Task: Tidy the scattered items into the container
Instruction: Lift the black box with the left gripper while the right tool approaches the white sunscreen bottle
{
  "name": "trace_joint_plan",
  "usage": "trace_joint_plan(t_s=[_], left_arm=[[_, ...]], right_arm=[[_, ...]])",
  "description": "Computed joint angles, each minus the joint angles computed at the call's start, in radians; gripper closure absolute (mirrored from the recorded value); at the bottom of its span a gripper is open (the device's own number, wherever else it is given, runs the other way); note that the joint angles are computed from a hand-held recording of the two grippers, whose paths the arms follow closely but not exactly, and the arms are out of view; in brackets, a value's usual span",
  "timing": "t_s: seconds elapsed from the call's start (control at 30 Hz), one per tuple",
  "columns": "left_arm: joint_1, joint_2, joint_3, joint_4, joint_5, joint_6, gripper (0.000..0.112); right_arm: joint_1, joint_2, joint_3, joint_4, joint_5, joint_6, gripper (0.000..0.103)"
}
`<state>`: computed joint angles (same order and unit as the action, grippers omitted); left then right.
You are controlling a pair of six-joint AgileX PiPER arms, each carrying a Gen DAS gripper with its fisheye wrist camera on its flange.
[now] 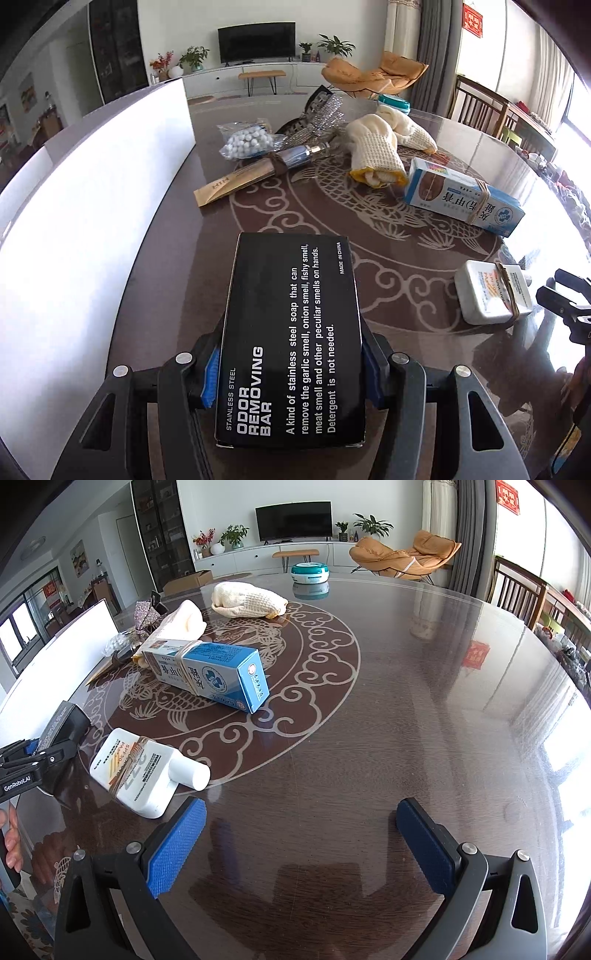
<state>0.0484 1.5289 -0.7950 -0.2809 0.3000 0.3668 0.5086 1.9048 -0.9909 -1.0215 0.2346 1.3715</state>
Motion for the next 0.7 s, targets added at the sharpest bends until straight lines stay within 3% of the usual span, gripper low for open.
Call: trace_joint_plan(t_s=[0.13, 0.33, 0.7], left_arm=[[0.044, -0.015, 0.025, -0.096, -0.015, 0.1, 0.054], [0.021, -0.015, 0.038, -0.035, -0.057, 0.029, 0.054], [0.029, -0.016, 0.03, -0.064, -0.045, 0.056, 0.054]], right_arm=[[0.005, 0.006, -0.007, 0.009, 0.014, -0.012, 0.0], [0.012, 0.014, -0.019, 0.027, 0.034, -0.035, 0.0], [0.024, 0.028, -0.04, 0.053, 0.066, -0.066, 0.0]])
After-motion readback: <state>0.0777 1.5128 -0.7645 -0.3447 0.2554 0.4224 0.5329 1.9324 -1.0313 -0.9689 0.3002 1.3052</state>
